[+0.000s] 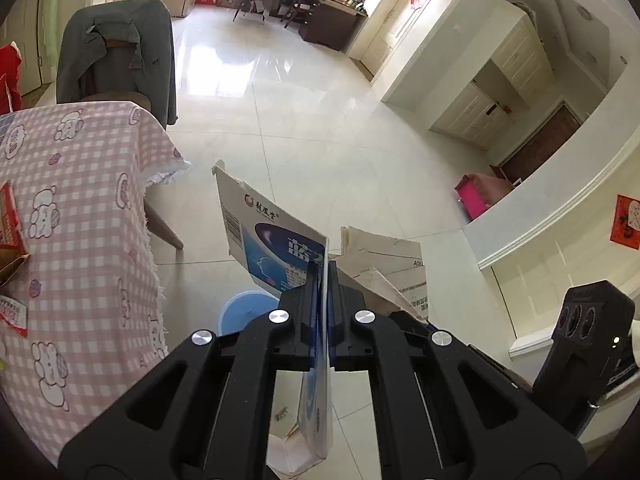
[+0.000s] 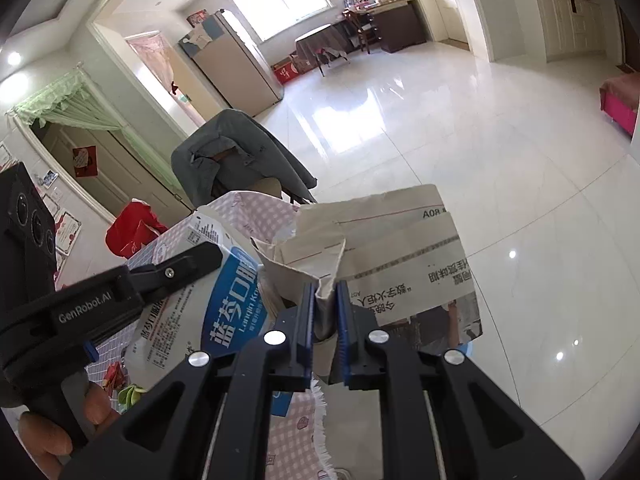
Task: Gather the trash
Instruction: 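Carry both items over the blue bucket while the right gripper opens to drop the paper, then open the left gripper to drop the medicine box into the blue bucket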
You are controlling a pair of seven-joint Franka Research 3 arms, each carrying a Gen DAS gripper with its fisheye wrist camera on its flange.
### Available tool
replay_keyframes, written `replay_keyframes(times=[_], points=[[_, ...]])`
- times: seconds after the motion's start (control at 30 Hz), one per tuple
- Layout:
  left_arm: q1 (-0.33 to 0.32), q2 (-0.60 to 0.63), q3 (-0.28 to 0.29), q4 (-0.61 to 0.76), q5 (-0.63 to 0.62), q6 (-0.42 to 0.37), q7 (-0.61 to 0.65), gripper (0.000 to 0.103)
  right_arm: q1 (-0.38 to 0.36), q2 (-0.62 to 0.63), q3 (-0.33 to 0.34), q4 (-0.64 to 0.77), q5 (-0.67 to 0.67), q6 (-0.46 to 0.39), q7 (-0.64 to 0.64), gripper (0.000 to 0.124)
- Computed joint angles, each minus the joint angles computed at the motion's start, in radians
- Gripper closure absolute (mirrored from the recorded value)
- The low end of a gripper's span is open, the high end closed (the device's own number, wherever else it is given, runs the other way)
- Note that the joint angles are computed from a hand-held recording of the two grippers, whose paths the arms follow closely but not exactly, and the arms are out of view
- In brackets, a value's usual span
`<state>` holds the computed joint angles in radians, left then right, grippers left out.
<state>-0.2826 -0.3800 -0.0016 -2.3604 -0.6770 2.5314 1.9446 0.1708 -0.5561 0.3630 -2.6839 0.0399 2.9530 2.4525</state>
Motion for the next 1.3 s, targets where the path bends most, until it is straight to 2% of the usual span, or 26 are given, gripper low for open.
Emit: replay_keyframes(times=[0.13, 0.17, 0.23, 0.37, 0.43, 0.63, 0.8, 1.0, 1.3], points=[[0.004, 0.059, -0.023, 0.047, 0.026, 0.051, -0.015, 0.099, -0.003, 0.035, -0.026, 0.005, 0.003, 0.035, -0.028, 0.109], [0.008, 0.071, -0.026, 0.059, 0.034, 0.052, -0.023, 0.099, -0.001, 0.049, -0.034, 0.009, 0.006, 0.046, -0.039, 0.109], [0.016, 0.094, -0.029, 0.077, 0.043, 0.050, -0.030, 0.099, 0.001, 0.078, -0.049, 0.022, 0.017, 0.048, -0.054, 0.100], [0.033, 0.134, -0.055, 0.103, 0.076, 0.041, -0.068, 0.099, 0.007, 0.112, -0.065, 0.036, 0.033, 0.065, -0.079, 0.094], [0.037, 0.147, -0.066, 0.112, 0.089, 0.037, -0.082, 0.099, -0.020, 0.111, -0.044, 0.041, 0.021, 0.059, -0.070, 0.087], [0.049, 0.181, -0.084, 0.142, 0.117, 0.017, -0.089, 0.099, -0.043, 0.116, -0.030, 0.050, 0.011, 0.056, -0.051, 0.084], [0.064, 0.209, -0.094, 0.168, 0.132, -0.015, -0.088, 0.099, -0.108, 0.102, 0.025, 0.068, -0.051, 0.004, 0.015, 0.082], [0.079, 0.236, -0.106, 0.194, 0.135, -0.049, -0.073, 0.099, -0.142, 0.085, 0.060, 0.090, -0.137, -0.053, 0.103, 0.079], [0.084, 0.253, -0.125, 0.208, 0.120, -0.058, -0.049, 0.099, -0.188, 0.045, 0.098, 0.105, -0.290, -0.135, 0.259, 0.077]])
